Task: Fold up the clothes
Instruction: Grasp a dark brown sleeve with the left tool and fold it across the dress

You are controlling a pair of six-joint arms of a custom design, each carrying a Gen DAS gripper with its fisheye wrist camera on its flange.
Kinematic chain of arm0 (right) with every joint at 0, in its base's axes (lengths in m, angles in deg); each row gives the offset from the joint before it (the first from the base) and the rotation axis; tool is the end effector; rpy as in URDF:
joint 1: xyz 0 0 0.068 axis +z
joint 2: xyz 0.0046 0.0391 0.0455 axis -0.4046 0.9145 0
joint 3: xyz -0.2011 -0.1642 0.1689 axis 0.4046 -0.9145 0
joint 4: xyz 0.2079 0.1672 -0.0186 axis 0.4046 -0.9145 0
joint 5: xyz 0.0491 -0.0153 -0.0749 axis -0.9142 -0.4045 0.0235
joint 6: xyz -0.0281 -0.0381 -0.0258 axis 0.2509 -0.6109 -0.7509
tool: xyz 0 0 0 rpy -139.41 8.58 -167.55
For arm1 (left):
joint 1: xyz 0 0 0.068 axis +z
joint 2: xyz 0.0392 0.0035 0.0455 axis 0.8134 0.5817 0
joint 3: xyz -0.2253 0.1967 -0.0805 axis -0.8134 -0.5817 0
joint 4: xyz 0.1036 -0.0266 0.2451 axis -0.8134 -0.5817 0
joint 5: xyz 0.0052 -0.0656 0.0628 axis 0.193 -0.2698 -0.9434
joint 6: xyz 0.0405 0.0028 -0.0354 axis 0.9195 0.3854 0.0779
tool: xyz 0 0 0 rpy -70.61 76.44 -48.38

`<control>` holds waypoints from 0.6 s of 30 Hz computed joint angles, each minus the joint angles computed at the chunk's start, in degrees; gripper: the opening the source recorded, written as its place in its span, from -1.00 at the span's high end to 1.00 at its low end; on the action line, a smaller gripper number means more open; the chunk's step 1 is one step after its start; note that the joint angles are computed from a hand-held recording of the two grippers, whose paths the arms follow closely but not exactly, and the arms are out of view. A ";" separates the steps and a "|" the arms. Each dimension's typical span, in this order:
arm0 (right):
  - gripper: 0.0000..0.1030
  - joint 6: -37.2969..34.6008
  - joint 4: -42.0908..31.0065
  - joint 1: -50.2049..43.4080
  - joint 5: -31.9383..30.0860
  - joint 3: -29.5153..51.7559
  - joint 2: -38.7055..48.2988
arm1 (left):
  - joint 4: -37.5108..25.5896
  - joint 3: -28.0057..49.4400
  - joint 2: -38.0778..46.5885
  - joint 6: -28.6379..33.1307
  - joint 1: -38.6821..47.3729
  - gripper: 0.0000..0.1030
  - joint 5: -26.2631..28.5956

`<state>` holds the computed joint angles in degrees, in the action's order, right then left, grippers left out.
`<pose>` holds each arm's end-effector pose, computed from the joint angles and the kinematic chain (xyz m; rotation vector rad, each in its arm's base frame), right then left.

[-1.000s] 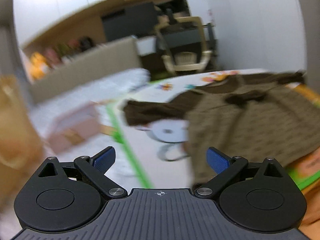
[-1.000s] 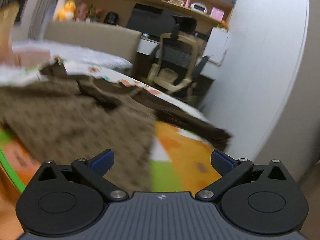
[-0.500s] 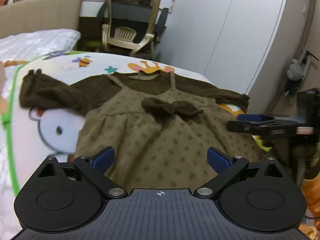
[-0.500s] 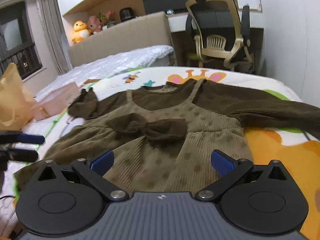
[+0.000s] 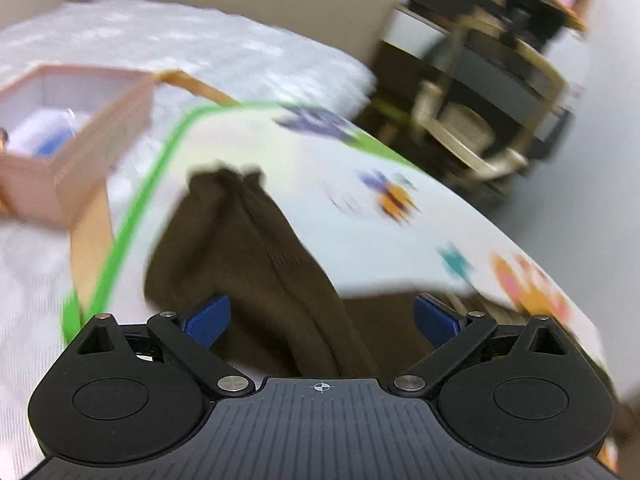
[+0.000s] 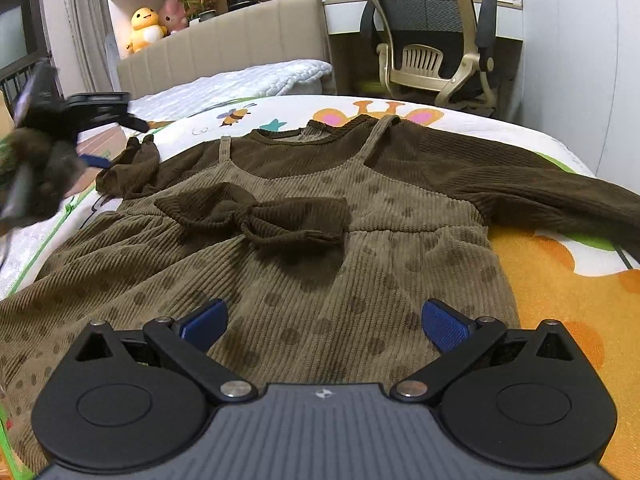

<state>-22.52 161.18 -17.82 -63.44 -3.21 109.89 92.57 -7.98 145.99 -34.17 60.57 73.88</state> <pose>0.2210 0.0369 -0.0117 -0.4603 2.2500 0.4355 0.3295 0.0370 0.0136 -0.7014 2.1987 -0.1455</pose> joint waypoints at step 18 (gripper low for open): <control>-1.00 -0.68 -3.24 0.80 1.04 0.74 -1.61 | 0.88 6.22 2.50 16.88 -3.84 0.89 -12.64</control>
